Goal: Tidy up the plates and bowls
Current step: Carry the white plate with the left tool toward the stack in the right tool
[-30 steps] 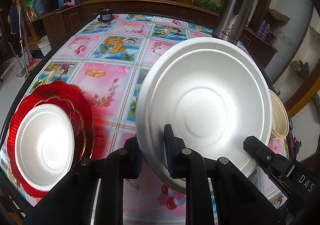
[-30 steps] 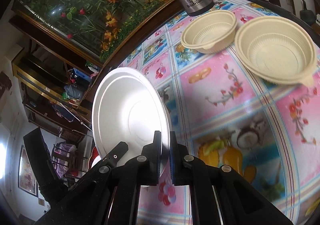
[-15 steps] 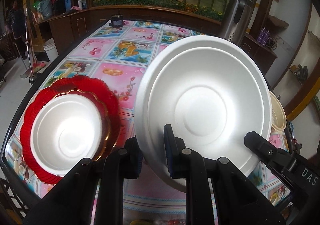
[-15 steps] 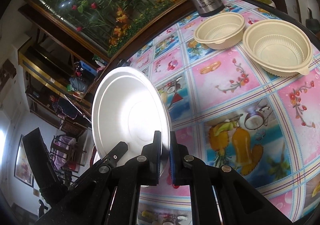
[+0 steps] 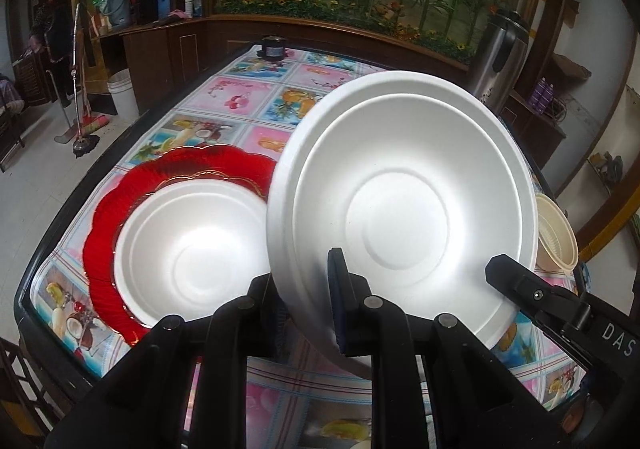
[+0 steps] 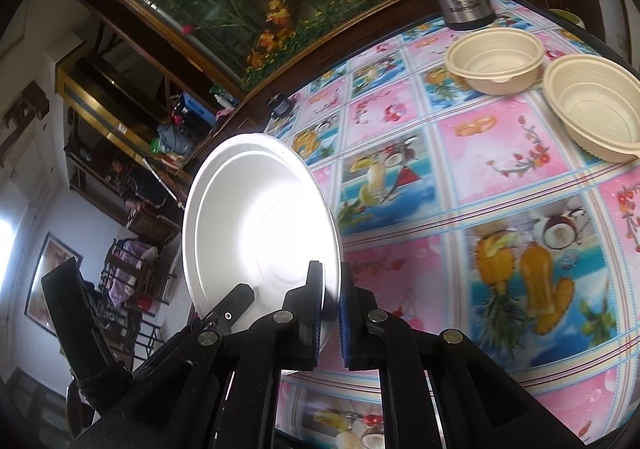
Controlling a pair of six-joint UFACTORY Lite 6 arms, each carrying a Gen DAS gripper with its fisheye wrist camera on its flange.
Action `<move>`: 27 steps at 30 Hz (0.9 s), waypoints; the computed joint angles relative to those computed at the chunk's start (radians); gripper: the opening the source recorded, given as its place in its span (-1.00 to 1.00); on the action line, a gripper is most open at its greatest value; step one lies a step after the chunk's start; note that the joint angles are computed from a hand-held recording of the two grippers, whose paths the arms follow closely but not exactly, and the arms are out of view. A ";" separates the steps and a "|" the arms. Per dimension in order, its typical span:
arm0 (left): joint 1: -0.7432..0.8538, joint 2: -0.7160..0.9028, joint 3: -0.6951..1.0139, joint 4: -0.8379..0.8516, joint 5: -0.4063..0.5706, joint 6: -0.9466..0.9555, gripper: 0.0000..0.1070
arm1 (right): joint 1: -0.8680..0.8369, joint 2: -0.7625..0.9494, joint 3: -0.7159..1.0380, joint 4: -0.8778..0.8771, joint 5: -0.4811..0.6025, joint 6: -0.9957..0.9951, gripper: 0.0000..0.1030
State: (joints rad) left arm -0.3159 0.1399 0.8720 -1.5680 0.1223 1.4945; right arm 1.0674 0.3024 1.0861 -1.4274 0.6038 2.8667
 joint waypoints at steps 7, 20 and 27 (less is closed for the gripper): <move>0.084 0.006 -0.001 0.034 0.038 -0.008 -0.69 | -0.018 0.092 0.126 0.028 -0.049 -0.093 -0.86; 0.240 0.013 0.043 0.222 0.117 -0.158 -0.69 | -0.062 0.250 0.379 0.167 -0.133 -0.359 -0.87; 0.318 0.027 0.134 0.368 0.164 -0.286 -0.69 | -0.092 0.366 0.629 0.390 -0.134 -0.696 -0.87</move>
State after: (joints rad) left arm 0.0023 0.1670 1.0055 -1.2002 0.2867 1.2084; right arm 0.9757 0.6686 1.7150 -1.0378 0.4694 2.1710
